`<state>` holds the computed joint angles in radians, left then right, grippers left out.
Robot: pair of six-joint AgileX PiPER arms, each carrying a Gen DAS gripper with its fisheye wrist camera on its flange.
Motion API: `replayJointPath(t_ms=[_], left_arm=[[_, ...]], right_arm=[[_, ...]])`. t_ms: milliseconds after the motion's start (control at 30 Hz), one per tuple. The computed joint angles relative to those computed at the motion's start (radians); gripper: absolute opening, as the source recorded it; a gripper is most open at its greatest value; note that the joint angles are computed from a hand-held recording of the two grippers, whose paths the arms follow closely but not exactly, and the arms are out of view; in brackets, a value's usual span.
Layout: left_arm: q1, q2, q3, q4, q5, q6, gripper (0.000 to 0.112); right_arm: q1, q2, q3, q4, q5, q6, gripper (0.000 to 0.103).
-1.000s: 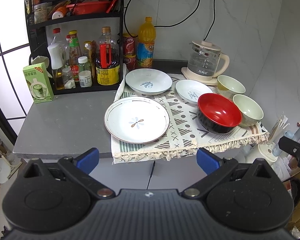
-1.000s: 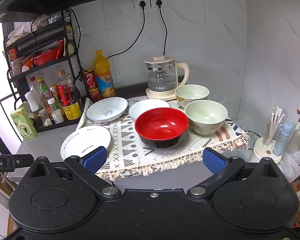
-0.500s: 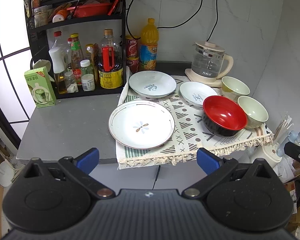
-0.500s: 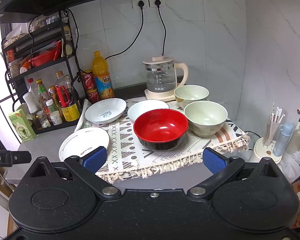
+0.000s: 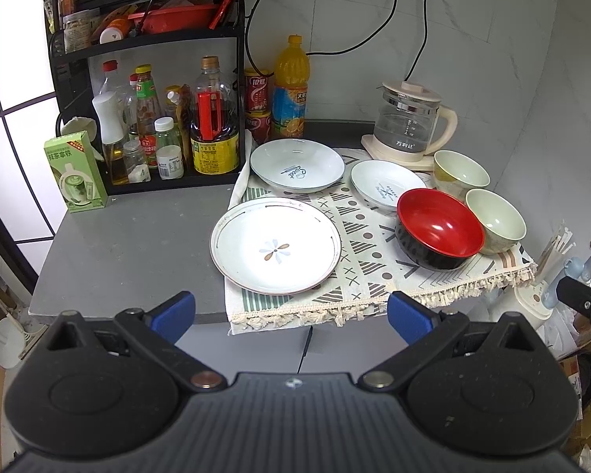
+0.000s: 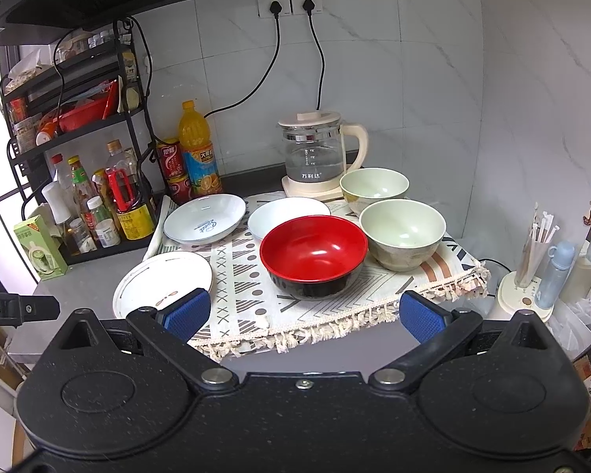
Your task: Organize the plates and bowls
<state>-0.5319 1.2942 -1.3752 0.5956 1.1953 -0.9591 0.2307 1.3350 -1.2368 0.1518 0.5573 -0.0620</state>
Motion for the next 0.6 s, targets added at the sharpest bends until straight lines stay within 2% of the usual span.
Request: replayJointPath(t_ms=[133, 600], left_arm=[[0.009, 0.012, -0.014, -0.018, -0.007, 0.014, 0.102], [0.109, 0.091, -0.049, -0.108, -0.104, 0.126, 0.102]], right_arm=[[0.01, 0.005, -0.006, -0.021, 0.002, 0.026, 0.103], [0.032, 0.064, -0.056, -0.092, 0.012, 0.098, 0.103]])
